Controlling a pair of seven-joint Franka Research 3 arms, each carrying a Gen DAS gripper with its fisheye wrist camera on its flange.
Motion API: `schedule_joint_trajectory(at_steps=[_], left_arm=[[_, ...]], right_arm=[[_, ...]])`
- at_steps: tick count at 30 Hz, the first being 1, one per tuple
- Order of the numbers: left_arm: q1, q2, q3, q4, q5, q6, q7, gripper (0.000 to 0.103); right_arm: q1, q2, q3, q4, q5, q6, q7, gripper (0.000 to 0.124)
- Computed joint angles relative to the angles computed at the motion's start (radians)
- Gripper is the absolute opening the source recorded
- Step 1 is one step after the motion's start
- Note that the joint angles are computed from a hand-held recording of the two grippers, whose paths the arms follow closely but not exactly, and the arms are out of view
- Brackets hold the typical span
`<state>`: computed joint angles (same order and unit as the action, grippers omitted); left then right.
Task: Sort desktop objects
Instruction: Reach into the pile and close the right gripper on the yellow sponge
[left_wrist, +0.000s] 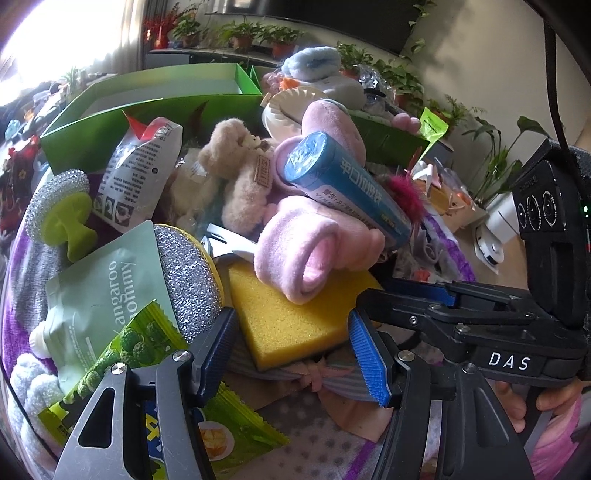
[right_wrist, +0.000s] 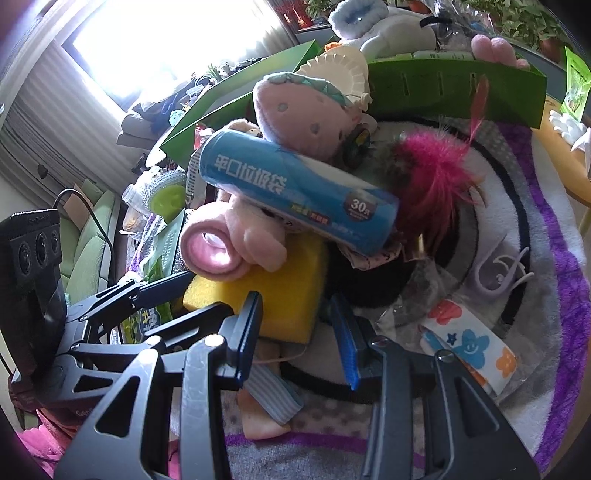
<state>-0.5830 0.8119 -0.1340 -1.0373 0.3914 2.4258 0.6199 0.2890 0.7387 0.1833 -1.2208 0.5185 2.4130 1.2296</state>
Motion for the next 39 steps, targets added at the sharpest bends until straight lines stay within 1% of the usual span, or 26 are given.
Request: schedule_joint_trajectory(at_steps=[4, 6, 9, 12, 15, 18, 20, 21, 24, 29, 31, 33, 39], left_arm=[[0.009, -0.005, -0.003, -0.016, -0.010, 0.035, -0.012, 0.063], [0.016, -0.003, -0.009, -0.016, -0.018, 0.039, -0.006, 0.062], [0.017, 0.023, -0.012, 0.023, -0.028, 0.017, 0.014, 0.060], [0.018, 0.035, -0.013, 0.040, -0.039, 0.012, 0.029, 0.059], [0.004, 0.056, -0.005, 0.083, -0.034, -0.025, 0.055, 0.059], [-0.005, 0.063, 0.002, 0.098, -0.031, -0.036, 0.055, 0.059], [-0.014, 0.067, 0.008, 0.111, -0.024, -0.051, 0.058, 0.059], [-0.016, 0.064, 0.009, 0.107, -0.022, -0.050, 0.058, 0.058], [-0.012, 0.043, 0.000, 0.077, -0.026, -0.033, 0.059, 0.058], [-0.012, 0.015, -0.014, 0.042, -0.031, -0.010, 0.071, 0.058], [-0.018, 0.016, -0.019, 0.052, -0.033, -0.023, 0.084, 0.058], [-0.025, 0.016, -0.022, 0.058, -0.034, -0.030, 0.092, 0.058], [-0.037, -0.002, -0.027, 0.039, -0.035, -0.005, 0.103, 0.058]], right_arm=[[-0.010, 0.002, 0.007, 0.000, 0.011, -0.015, -0.013, 0.039], [-0.013, 0.003, 0.008, 0.000, 0.017, -0.022, -0.016, 0.039], [-0.014, 0.001, 0.007, -0.003, 0.021, -0.024, -0.018, 0.039], [-0.011, 0.003, 0.000, -0.003, 0.017, -0.023, -0.015, 0.038], [-0.024, 0.027, 0.010, 0.026, 0.034, -0.056, -0.006, 0.038], [-0.035, 0.032, 0.016, 0.028, 0.056, -0.073, 0.004, 0.037], [-0.045, 0.027, 0.023, 0.018, 0.077, -0.076, 0.006, 0.033], [-0.049, 0.020, 0.028, 0.007, 0.087, -0.075, -0.002, 0.027], [-0.041, -0.024, 0.022, -0.053, 0.089, -0.037, -0.028, 0.026], [-0.037, -0.109, 0.013, -0.158, 0.098, 0.001, -0.043, 0.026], [-0.035, -0.142, 0.009, -0.197, 0.099, 0.016, -0.047, 0.026], [-0.035, -0.175, 0.002, -0.233, 0.099, 0.011, -0.042, 0.026], [-0.030, -0.264, -0.012, -0.344, 0.108, 0.045, -0.040, 0.026]])
